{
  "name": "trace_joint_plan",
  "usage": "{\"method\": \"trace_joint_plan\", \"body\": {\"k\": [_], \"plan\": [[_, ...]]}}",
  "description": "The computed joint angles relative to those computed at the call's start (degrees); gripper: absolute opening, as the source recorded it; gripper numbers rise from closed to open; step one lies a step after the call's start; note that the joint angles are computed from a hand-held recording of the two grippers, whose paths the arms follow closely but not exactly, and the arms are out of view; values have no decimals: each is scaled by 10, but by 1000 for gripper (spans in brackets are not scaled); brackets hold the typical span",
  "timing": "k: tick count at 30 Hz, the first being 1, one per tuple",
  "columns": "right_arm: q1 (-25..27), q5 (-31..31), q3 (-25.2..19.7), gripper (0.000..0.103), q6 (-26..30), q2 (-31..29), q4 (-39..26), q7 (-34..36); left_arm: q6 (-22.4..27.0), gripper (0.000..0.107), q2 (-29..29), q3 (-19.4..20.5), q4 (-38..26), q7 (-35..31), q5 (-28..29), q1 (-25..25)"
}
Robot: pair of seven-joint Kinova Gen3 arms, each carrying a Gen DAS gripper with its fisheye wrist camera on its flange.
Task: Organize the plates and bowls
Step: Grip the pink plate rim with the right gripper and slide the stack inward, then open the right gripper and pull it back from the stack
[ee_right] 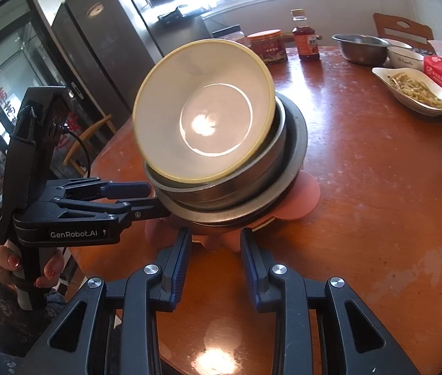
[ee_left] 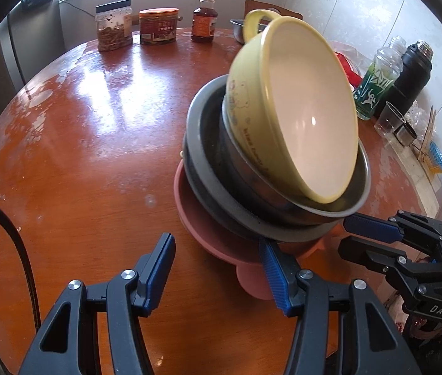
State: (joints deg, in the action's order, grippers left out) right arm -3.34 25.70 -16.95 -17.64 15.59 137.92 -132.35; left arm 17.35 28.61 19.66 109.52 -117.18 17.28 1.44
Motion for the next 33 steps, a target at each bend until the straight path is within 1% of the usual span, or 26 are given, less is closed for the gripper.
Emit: {"method": "trace_joint_plan", "body": {"k": [5, 9, 12, 21, 23, 28, 33], "plan": [[3, -2, 6, 33, -3, -6, 8, -1, 2, 55, 2, -10, -5, 11, -7, 21], [0, -6, 14, 33, -6, -12, 14, 0, 3, 55, 4, -10, -8, 15, -10, 27], [-8, -18, 24, 33, -4, -16, 16, 7, 1, 56, 3, -14, -7, 20, -13, 35], [-46, -90, 58, 33, 3, -27, 23, 58, -9, 56, 1, -14, -1, 33, -20, 40], [-44, -96, 56, 33, 6, -27, 21, 62, -10, 56, 0, -13, 1, 34, -22, 39], [-59, -128, 64, 33, 12, -29, 17, 86, -16, 56, -3, -3, 7, 33, -20, 28], [-90, -180, 84, 33, 19, -28, 10, 126, -25, 56, -9, 9, 17, 26, -15, 10]]}}
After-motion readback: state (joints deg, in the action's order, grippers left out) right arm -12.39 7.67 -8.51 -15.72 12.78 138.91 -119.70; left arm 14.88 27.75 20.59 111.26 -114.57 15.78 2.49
